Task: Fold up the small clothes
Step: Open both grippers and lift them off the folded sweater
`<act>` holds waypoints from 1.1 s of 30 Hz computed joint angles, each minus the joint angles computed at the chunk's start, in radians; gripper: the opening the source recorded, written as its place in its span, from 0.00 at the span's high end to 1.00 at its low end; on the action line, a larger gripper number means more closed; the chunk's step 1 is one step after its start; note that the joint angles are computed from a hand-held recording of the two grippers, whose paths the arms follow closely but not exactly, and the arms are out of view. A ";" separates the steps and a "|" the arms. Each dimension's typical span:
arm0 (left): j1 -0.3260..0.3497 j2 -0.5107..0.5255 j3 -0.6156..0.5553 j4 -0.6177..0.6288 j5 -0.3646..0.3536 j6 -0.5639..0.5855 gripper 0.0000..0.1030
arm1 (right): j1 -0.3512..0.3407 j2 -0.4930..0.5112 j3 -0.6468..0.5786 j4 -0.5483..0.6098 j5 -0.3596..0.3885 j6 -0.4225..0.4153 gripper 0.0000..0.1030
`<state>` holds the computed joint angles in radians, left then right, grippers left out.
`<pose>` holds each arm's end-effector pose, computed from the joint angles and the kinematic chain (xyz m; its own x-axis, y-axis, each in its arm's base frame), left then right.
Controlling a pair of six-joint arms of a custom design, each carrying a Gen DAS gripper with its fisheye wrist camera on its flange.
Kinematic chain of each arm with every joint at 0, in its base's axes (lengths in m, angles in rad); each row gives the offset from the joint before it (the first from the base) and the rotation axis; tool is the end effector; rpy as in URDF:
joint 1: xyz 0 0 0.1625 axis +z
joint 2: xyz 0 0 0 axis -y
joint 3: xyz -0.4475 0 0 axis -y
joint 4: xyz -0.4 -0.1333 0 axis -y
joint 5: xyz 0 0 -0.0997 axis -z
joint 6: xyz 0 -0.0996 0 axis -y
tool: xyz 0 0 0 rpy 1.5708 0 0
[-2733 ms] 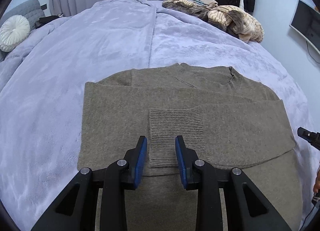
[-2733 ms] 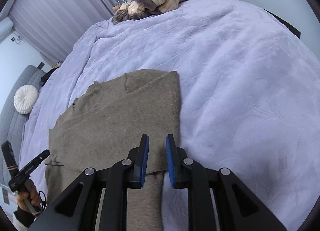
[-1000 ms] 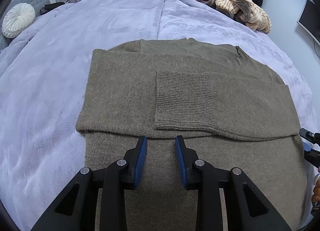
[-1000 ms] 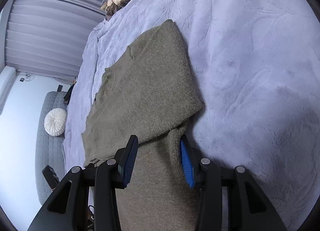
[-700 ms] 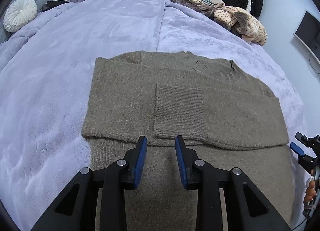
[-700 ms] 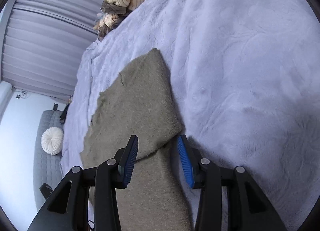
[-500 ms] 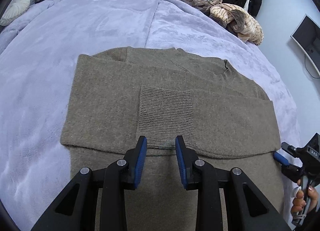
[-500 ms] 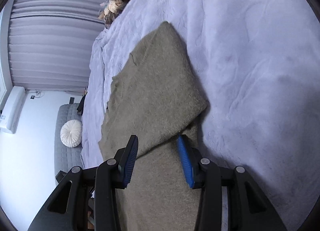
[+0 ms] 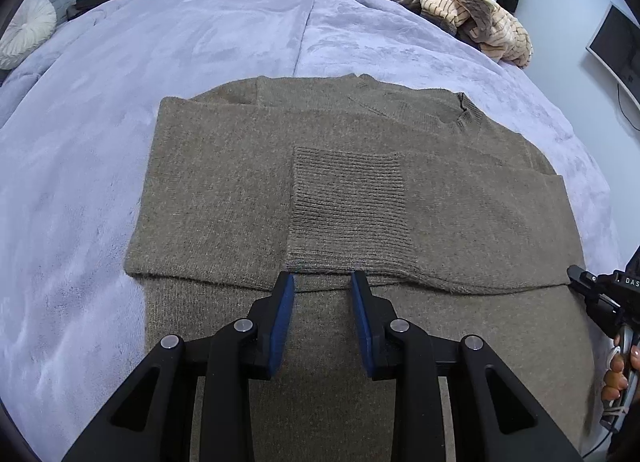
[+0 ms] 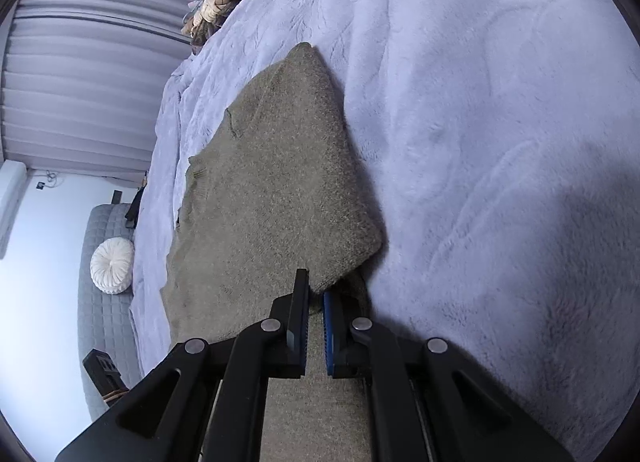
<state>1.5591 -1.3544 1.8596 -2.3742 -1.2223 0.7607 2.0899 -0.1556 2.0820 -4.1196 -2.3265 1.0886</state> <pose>0.1606 -0.5708 0.3458 -0.6739 0.5942 -0.4390 0.6568 0.7539 0.0122 0.2678 -0.3377 -0.1439 -0.7421 0.6186 -0.2581 0.5487 0.3395 -0.7640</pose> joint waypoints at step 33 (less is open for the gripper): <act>0.010 -0.122 0.110 -0.136 0.038 0.111 0.00 | 0.234 -0.132 -0.103 0.744 -0.214 0.143 0.10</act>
